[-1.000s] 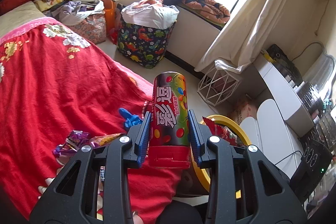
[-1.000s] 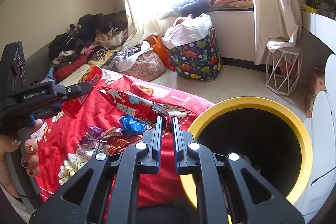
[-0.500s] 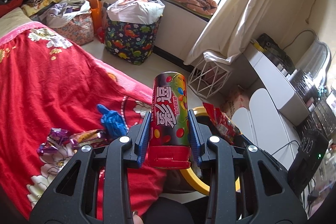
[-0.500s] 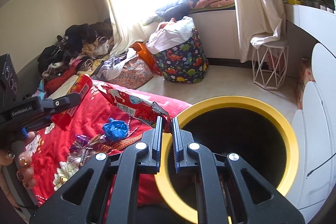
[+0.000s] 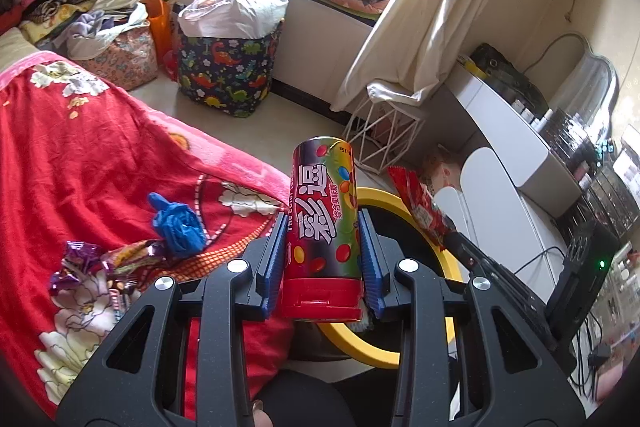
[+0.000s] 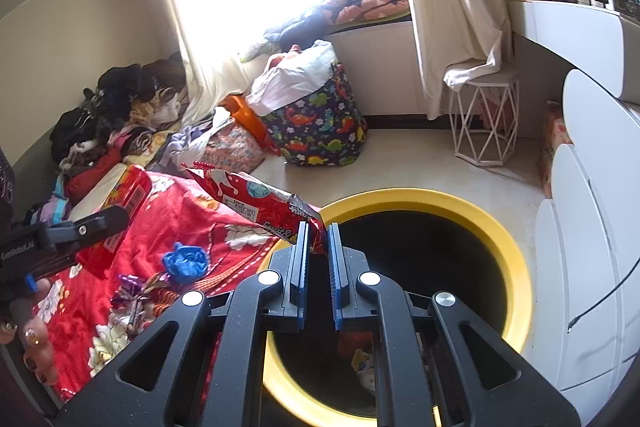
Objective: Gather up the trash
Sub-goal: 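Carry the candy tube and red snack bag with both tools over the bin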
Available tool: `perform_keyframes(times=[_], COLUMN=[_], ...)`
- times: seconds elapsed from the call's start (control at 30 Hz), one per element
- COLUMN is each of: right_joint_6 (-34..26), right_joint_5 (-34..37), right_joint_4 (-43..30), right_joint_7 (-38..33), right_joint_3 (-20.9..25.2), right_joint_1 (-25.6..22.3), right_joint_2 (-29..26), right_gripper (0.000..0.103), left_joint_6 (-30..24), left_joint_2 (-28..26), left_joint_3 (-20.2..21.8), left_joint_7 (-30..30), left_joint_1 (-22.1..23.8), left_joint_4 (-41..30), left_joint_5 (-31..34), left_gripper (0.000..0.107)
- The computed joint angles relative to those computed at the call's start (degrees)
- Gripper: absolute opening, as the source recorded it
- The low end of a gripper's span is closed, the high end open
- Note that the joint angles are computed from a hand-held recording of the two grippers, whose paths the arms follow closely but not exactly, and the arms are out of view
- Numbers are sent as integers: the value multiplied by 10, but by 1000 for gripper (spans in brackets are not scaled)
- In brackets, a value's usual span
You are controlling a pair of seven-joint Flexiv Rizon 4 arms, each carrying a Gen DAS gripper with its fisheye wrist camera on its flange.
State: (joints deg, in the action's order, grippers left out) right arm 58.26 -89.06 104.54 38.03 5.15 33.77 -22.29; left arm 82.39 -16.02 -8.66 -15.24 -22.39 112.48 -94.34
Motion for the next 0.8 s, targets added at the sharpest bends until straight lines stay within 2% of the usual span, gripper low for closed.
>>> perform_keyframes(times=[0.8], right_joint_6=[-27], right_joint_5=[48], right_joint_4=[64], right_joint_7=[37], right_joint_3=[9], right_joint_1=[-26], right_joint_2=[26], right_gripper=[9], left_joint_6=[-26], left_joint_2=[-23], left_joint_3=[-34], left_joint_7=[-46], left_joint_1=[4], left_joint_4=[9], left_joint_5=[94], left_gripper=[27])
